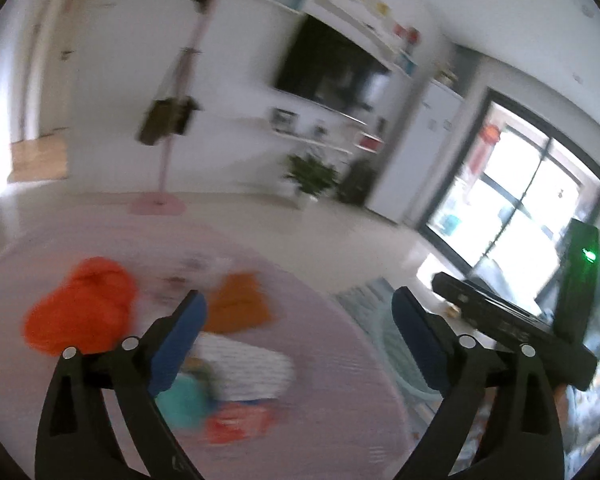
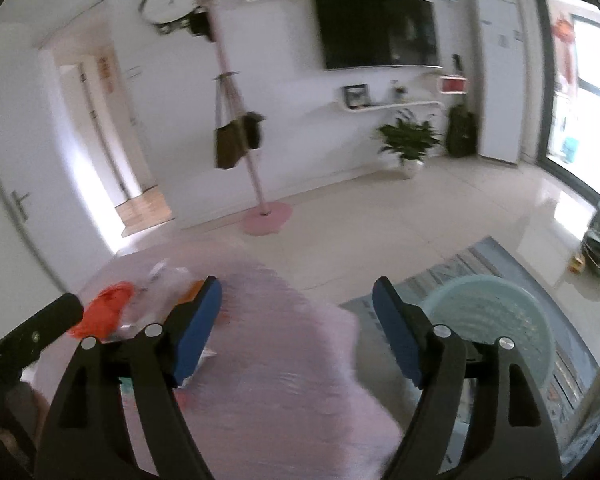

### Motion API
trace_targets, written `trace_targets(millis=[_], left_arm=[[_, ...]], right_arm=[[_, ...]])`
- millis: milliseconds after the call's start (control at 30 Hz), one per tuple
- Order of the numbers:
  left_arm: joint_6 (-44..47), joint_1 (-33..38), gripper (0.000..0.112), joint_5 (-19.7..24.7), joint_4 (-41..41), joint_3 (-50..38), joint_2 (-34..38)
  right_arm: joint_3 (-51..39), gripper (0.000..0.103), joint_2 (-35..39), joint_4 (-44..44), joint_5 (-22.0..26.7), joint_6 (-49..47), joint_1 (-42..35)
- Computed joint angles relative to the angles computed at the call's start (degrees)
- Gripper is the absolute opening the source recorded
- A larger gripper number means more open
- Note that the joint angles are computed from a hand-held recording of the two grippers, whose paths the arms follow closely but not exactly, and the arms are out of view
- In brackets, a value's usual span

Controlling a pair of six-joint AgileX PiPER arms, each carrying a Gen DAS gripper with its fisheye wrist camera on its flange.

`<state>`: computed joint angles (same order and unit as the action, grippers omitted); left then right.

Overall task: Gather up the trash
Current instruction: 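Grasp the red plastic bag with the left tool while the right grasps the clear bottle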

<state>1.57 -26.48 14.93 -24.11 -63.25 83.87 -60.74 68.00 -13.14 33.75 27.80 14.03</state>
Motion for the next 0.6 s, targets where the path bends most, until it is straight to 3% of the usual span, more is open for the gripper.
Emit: trace_targets(millis=[133, 233, 300, 367, 433, 600], left_arm=[[-0.02, 8.63, 0.091, 1.03, 2.67, 2.58, -2.75], [7.8, 15.61, 0.091, 3.38, -4.06, 2.32, -1.78], [16.08, 19.57, 0.091, 5.54, -12.07, 2.09, -0.84], [25.36, 24.11, 0.091, 9.68, -20.18, 0.4, 2.39], [29.11, 26.8, 0.091, 15.56, -22.94, -3.56, 7.33], [29.6, 29.2, 0.091, 18.17, -23.58, -8.32, 15.13]], right_arm=[[-4.57, 0.077, 5.72, -2.63, 0.31, 6.9, 7.82], [-8.26, 0.077, 11.89, 8.55, -0.98, 0.21, 8.52], [-11.22, 0.077, 16.12, 9.86, -0.73, 0.23, 9.95], [-14.26, 0.076, 19.95, 10.54, -0.23, 0.23, 11.12], [-16.97, 0.073, 23.34, 13.35, 0.2, -1.05, 11.52], [-24.4, 0.07, 32.15, 18.17, 3.02, -2.17, 10.57]])
